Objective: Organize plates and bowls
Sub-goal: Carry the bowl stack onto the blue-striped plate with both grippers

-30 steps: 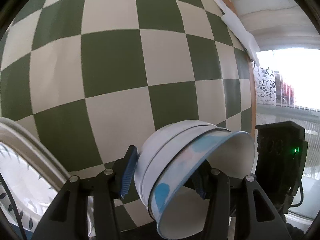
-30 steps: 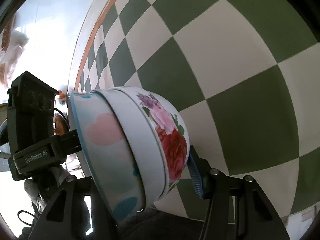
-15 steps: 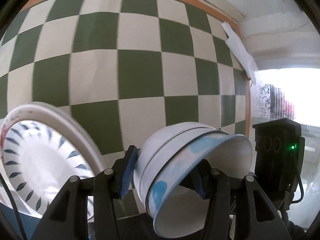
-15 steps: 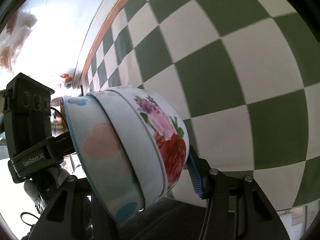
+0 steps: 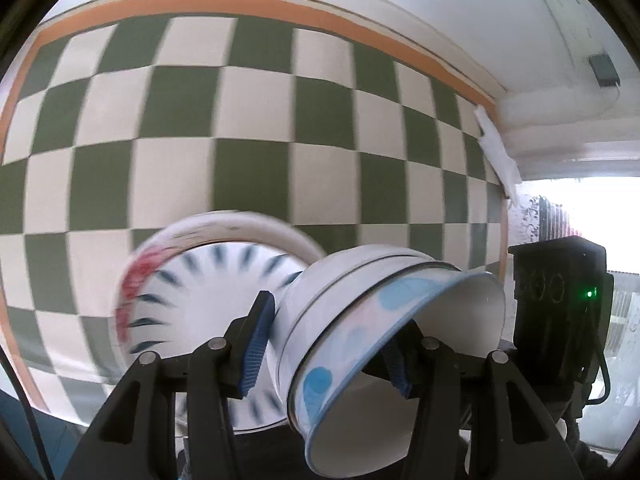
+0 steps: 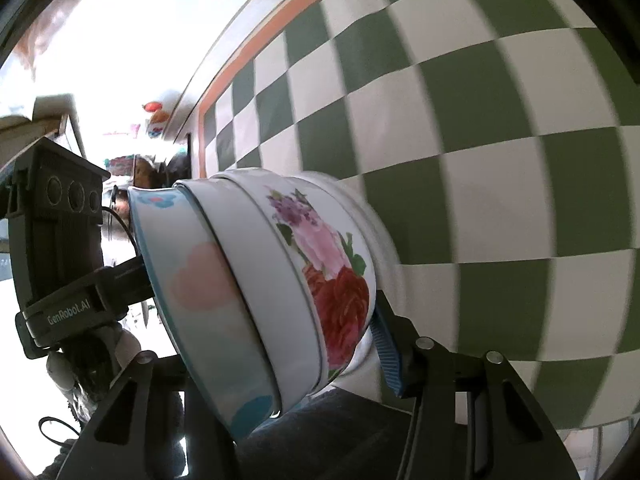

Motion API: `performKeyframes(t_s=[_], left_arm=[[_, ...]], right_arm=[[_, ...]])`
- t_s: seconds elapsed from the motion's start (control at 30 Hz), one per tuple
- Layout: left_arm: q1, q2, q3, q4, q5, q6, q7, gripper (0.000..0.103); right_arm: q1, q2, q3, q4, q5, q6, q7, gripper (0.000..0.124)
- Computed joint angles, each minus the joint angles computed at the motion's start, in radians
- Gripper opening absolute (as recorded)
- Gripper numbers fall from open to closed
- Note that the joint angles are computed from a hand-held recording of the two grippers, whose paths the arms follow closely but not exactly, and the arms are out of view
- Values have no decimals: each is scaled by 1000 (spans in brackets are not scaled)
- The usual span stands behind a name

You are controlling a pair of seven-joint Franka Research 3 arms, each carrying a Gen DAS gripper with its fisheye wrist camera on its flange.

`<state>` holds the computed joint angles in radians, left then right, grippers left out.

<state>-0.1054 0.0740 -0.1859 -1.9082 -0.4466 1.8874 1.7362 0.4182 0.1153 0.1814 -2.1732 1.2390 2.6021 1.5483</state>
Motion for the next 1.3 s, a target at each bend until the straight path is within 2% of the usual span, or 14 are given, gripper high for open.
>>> performKeyframes(t_s=[0.1,0.23,0.47,0.6,1.17,1.3], left_arm=[[23,-4,19,-18,10,-9,20,48],[47,-5,33,-47,23,-8,48,48],[80,12,42,-78,-1,-20,59,48],[86,11,40,-83,-7,-17,65,47],[77,2,33,-83,-8,-19,77,47],[70,-12,32,-88,5,2,91,47]], right_arm=[[9,59,18,52,16,1,-11,52],[24,134,33,127,-50,-2,38,52],[30,200,51,185,-168,-21,131,51],[29,216,65,197,-182,0,144,51],[24,130,62,91,-155,34,171,52],[40,109,46,73,-228,34,232,52]])
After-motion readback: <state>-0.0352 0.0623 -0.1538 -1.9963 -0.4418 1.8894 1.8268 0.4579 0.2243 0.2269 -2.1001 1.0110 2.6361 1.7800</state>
